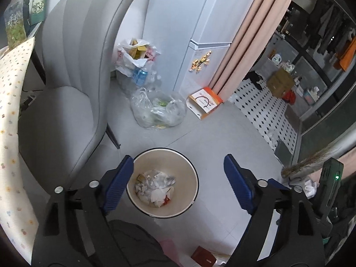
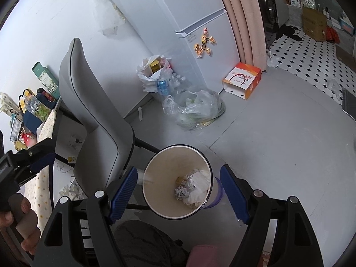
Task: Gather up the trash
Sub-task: 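Open the right tool then the left tool to drop both items into the bin, then move both open tools back from the bin to the table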
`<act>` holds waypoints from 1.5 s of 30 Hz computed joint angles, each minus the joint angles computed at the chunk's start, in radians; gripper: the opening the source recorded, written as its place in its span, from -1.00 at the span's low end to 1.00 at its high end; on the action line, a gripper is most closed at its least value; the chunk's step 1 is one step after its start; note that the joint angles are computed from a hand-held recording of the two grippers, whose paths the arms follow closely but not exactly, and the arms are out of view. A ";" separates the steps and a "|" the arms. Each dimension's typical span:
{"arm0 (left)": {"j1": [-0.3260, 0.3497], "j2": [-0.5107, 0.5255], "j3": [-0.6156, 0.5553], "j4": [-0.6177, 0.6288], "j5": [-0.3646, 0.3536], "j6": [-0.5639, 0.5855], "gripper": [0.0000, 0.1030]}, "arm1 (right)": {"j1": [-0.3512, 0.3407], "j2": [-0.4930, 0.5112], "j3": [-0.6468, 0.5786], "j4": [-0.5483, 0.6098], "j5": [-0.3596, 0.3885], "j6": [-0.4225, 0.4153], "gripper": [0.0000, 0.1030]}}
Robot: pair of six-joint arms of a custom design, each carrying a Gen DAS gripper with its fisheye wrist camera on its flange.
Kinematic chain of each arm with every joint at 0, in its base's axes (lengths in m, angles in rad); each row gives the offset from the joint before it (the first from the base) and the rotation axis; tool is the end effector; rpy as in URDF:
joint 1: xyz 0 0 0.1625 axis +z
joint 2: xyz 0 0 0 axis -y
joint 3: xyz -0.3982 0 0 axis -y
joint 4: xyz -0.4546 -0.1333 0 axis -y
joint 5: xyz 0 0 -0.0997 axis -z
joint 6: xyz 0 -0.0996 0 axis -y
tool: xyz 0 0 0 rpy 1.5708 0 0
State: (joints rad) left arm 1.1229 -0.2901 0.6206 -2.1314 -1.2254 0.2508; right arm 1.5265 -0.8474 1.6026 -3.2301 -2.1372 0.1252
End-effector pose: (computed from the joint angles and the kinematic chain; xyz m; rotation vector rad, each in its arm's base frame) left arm -0.2522 -0.9106 0.0604 0.9047 2.6482 -0.3698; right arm 0.0478 -0.7251 0.1758 -0.5346 -2.3342 1.1783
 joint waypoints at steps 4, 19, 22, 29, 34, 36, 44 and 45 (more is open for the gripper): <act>0.006 -0.030 0.030 -0.018 0.037 -0.015 0.70 | 0.005 0.010 -0.009 0.007 0.015 -0.002 0.47; 0.036 -0.222 0.230 -0.161 0.030 -0.074 0.88 | 0.091 0.061 -0.099 0.035 -0.030 -0.051 0.85; 0.043 -0.261 0.265 -0.207 0.023 -0.068 0.88 | 0.118 0.075 -0.123 0.047 -0.034 -0.067 0.85; 0.048 -0.357 0.355 -0.308 0.042 -0.049 0.88 | 0.200 0.134 -0.215 0.093 -0.089 -0.151 0.85; 0.046 -0.428 0.430 -0.397 0.076 -0.027 0.88 | 0.254 0.175 -0.269 0.088 -0.144 -0.189 0.85; 0.049 -0.458 0.454 -0.413 0.071 -0.026 0.88 | 0.272 0.187 -0.286 0.091 -0.165 -0.197 0.85; 0.038 -0.556 0.550 -0.508 0.140 0.002 0.88 | 0.334 0.227 -0.339 0.108 -0.225 -0.203 0.85; 0.038 -0.570 0.562 -0.518 0.149 0.000 0.88 | 0.339 0.233 -0.346 0.108 -0.230 -0.208 0.85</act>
State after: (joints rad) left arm 1.1608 -0.8600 1.1826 -2.6493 -1.0759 0.2509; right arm 1.8654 -0.6143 1.2564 -3.1218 -2.3668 -0.0828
